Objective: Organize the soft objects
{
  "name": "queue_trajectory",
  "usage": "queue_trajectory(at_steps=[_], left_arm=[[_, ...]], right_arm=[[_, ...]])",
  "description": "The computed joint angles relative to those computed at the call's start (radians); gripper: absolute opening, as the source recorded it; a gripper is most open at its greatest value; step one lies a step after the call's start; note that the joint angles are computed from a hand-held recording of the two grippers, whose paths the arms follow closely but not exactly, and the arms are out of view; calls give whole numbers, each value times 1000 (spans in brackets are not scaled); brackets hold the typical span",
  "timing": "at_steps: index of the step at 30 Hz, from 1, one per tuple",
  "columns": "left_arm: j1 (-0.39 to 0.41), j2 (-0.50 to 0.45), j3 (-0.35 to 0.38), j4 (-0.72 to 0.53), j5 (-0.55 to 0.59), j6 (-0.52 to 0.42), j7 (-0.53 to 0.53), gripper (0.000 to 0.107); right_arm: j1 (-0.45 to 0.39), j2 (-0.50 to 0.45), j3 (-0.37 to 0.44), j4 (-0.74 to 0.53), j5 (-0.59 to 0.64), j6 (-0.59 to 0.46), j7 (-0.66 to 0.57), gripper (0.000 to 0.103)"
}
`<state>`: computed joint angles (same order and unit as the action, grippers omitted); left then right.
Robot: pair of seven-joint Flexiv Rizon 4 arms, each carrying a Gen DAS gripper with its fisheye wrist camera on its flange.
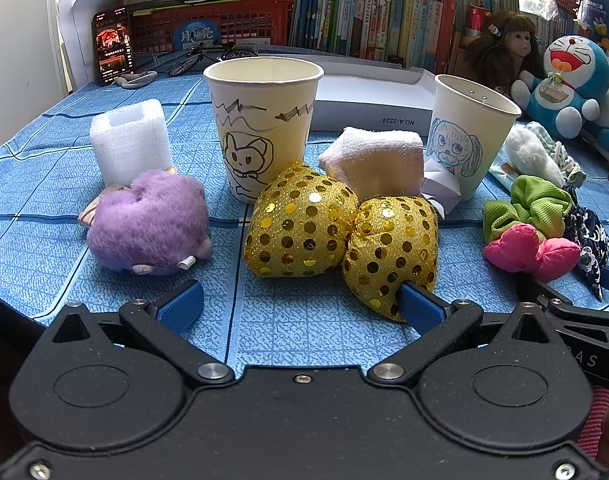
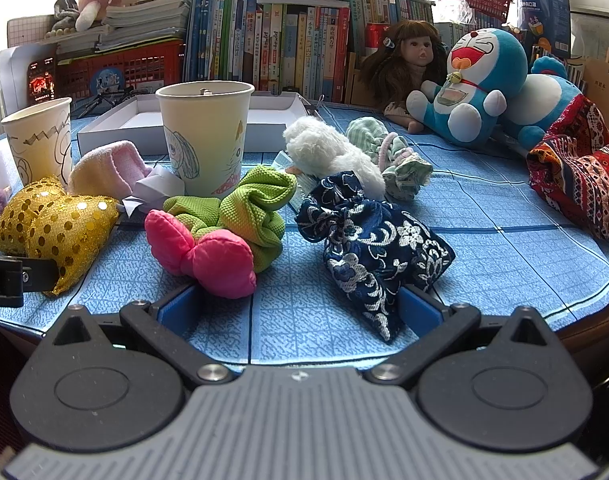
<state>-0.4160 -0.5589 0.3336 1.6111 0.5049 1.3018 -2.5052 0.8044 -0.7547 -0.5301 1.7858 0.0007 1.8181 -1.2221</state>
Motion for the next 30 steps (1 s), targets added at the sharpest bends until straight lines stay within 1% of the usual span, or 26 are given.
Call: queue_trajectory(at_steps=[30], left_arm=[[3,2,-5,-1,4,-5,0,103]], right_arm=[[0,-3,-3,-1,0,4,4,103]])
